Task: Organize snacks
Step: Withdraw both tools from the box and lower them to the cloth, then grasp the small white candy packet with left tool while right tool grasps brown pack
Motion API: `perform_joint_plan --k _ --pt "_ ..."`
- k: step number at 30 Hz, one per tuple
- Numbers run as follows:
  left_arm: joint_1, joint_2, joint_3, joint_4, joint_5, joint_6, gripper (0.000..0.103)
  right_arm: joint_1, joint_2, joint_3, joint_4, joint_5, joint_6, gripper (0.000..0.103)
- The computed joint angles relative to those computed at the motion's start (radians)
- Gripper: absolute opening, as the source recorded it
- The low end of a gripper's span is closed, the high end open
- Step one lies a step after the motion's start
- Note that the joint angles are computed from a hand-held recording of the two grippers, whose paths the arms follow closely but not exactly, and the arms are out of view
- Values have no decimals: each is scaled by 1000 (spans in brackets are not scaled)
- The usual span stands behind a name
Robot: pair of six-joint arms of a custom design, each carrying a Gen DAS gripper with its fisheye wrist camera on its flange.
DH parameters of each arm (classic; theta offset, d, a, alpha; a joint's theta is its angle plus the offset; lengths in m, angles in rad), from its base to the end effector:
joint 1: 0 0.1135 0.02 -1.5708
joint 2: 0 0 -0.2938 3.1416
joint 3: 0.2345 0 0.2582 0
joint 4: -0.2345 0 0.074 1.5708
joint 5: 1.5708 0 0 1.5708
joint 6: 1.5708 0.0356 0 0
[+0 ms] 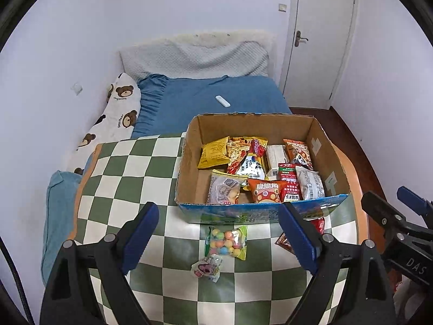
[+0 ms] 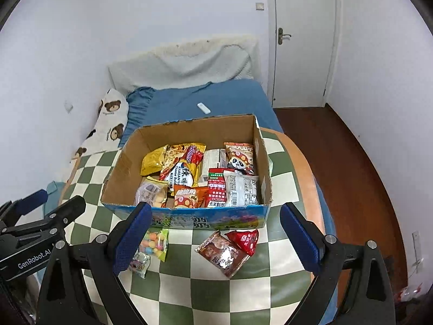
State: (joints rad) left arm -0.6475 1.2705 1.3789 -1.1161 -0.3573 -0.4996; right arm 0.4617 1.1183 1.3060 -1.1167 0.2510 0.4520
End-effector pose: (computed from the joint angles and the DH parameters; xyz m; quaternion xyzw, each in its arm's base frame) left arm 0.1938 -0.1310 0.3902 0.0206 0.9464 -0.0050 0.3223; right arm 0.1759 0.0776 0.3966 0.0349 0.9417 0.0314 0.3332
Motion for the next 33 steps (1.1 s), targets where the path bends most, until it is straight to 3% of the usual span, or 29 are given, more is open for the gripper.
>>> perform_joint_plan --k 4,8,13,15,20,23,25,30,33 --pt "17 -13 -39 14 18 -11 90 -53 -19 -33 12 -63 6 98" --pt "42 1 -119 27 46 -3 90 -188 -20 -147 45 -195 -11 98" --pt "80 14 -266 72 97 -4 90 -276 30 -357 177 -293 -35 97" --pt "99 27 -321 96 111 2 90 -257 66 -427 253 -297 -60 91" --pt "221 100 -426 171 268 3 90 -191 209 -512 430 -263 -116 82" --pt "266 153 -461 207 317 3 90 -166 312 -522 484 -234 -124 78" --pt "315 199 -485 235 401 8 90 -151 353 -523 486 -244 -113 78" --pt "482 310 -570 346 661 -55 90 -138 347 -542 458 -446 -72 78" --pt "569 341 -627 433 768 -112 90 -157 304 -535 430 -466 -70 78"
